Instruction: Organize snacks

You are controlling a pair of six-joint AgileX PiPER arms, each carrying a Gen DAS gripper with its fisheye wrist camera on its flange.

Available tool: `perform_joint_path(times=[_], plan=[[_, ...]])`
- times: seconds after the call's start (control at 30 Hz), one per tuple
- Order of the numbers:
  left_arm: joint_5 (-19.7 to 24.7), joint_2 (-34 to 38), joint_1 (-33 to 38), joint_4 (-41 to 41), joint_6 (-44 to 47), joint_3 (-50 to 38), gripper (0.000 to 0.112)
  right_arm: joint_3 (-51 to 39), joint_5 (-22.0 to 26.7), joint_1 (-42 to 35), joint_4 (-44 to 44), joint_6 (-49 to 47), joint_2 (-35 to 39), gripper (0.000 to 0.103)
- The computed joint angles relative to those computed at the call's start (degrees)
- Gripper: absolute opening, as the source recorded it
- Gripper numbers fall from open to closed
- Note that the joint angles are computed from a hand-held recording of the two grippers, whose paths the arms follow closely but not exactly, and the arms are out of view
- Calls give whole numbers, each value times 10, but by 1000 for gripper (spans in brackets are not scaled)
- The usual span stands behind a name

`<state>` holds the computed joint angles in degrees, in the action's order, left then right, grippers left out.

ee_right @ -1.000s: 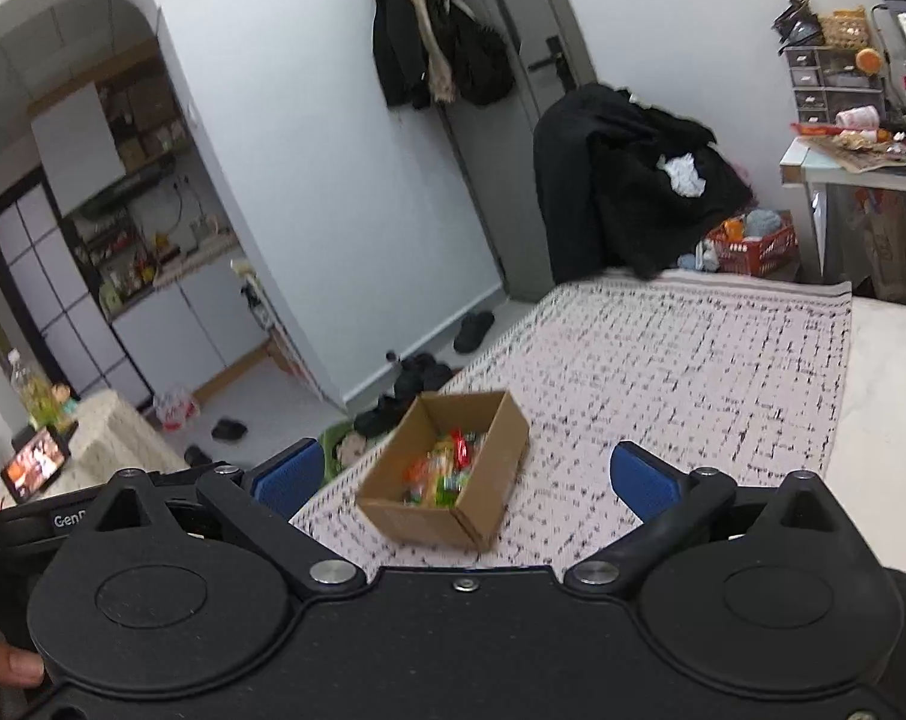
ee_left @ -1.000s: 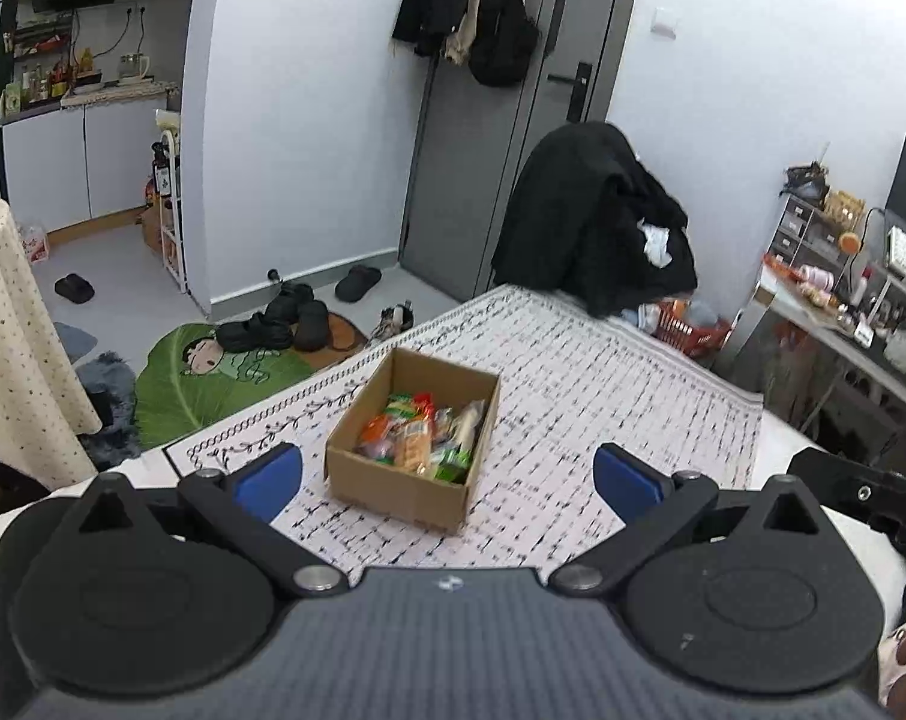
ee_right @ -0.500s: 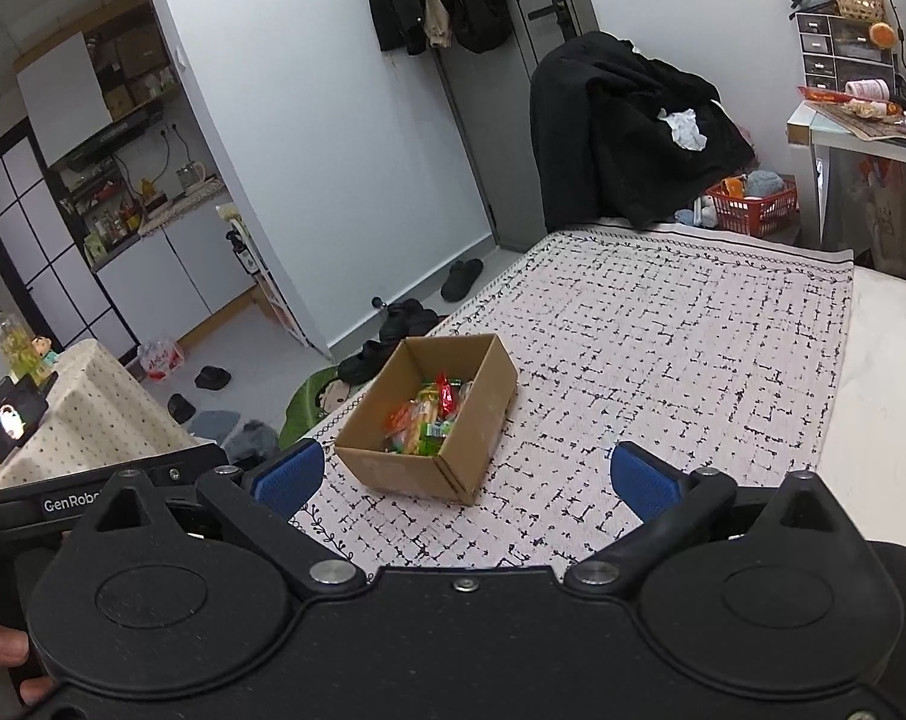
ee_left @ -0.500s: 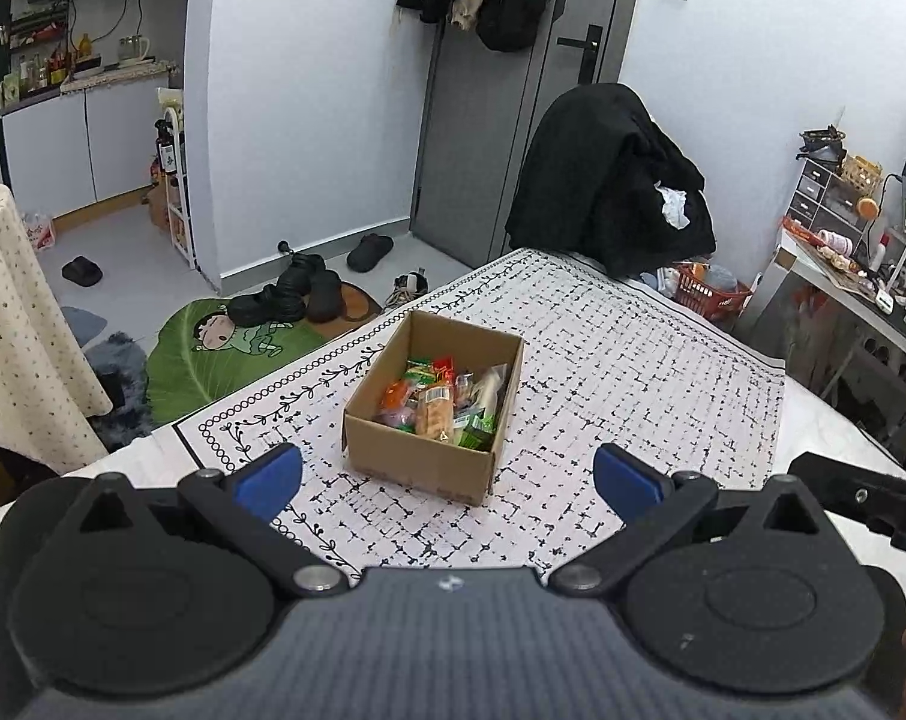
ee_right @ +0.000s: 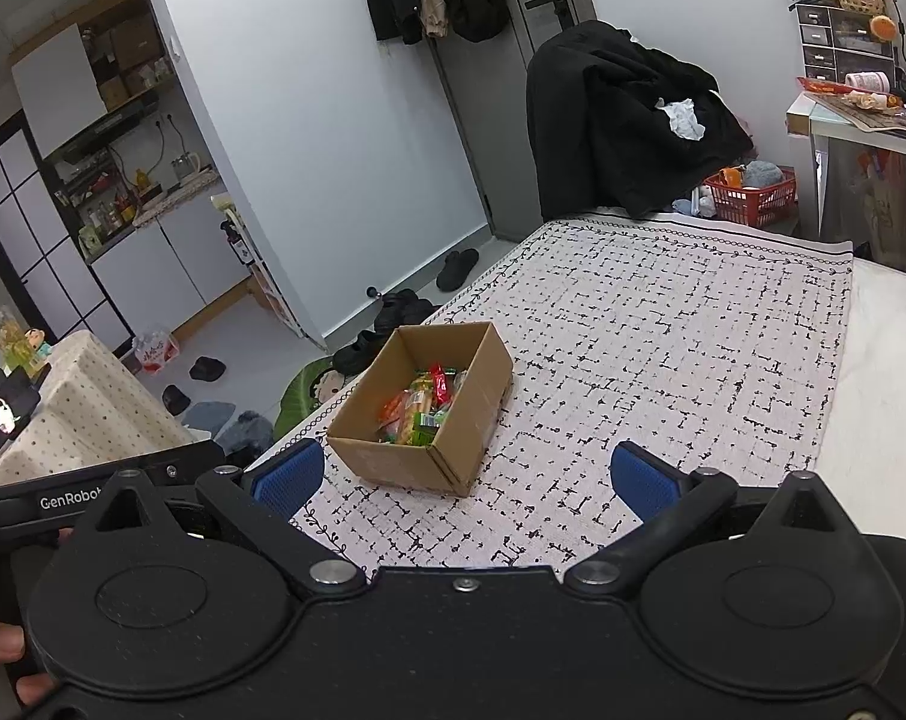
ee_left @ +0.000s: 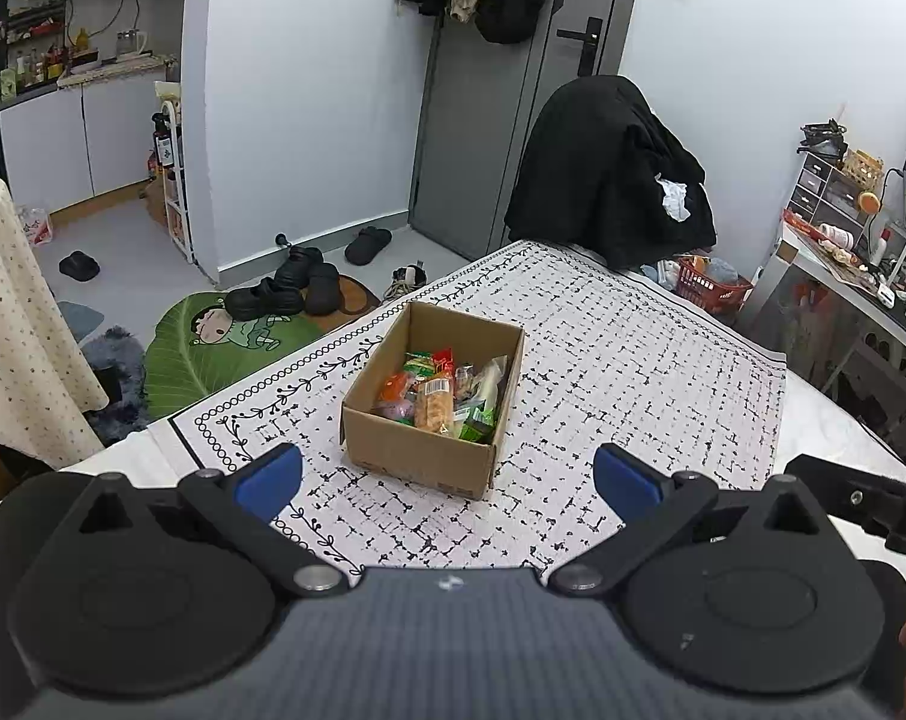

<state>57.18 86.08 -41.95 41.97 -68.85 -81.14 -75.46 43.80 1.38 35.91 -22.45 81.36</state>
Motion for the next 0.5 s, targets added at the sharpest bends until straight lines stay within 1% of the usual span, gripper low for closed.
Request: perform_joint_path(times=[0.5], plan=[[-9, 0, 4, -2, 0, 7, 103, -2, 0, 4, -10, 5, 3, 103]])
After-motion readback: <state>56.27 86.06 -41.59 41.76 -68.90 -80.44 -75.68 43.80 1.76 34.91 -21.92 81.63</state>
